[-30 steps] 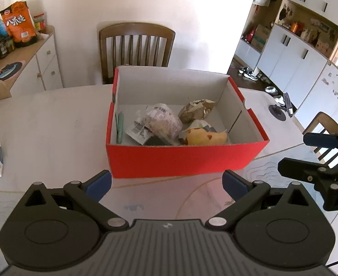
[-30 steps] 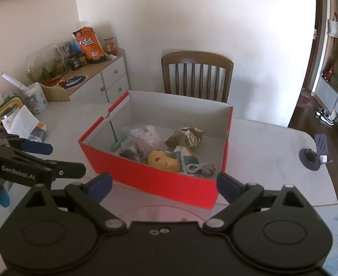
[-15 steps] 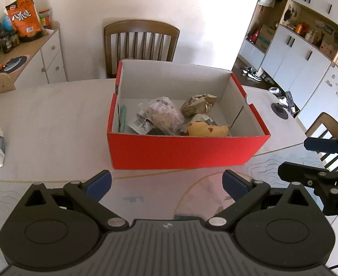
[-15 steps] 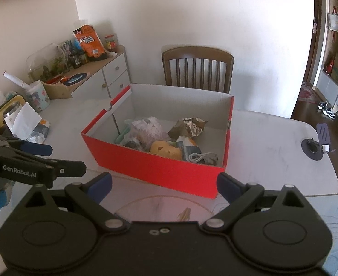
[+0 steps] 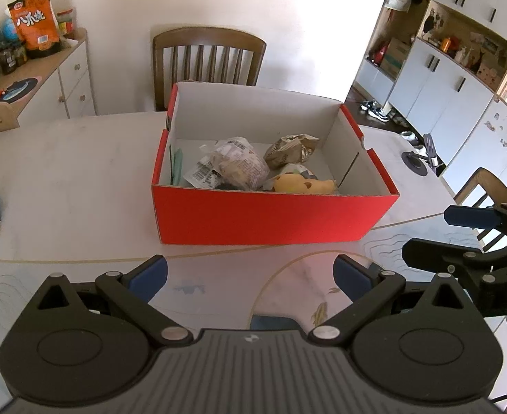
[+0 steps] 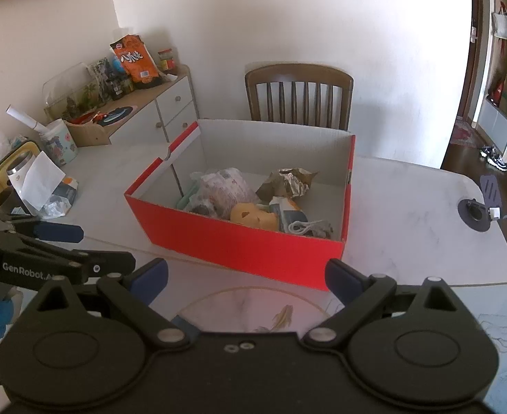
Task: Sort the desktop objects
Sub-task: 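Withdraw both grippers from the box back over the table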
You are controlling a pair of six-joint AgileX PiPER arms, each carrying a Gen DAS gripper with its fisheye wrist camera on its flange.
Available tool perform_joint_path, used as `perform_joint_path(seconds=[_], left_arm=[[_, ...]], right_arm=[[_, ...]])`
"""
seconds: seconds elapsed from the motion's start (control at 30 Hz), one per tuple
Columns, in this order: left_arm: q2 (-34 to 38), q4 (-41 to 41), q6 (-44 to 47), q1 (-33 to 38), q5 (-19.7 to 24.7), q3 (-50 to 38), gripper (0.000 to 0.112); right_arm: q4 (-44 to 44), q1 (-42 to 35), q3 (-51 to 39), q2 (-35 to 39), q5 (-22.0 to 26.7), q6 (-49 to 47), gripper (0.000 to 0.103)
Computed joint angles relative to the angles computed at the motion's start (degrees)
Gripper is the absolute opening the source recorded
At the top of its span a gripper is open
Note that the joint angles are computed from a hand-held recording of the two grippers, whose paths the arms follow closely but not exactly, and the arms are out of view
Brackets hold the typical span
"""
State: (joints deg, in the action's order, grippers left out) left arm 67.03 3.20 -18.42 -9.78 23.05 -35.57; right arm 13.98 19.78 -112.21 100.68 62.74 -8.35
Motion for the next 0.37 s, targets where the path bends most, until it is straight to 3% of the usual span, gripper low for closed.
perform_joint_path(seconds=[0.37], left_arm=[[0.55, 3.02, -3.21, -0.99, -0.63, 0.76, 0.103]], right_arm=[[-0.13, -0.19, 0.74, -0.03, 0.21, 0.08, 0.098]])
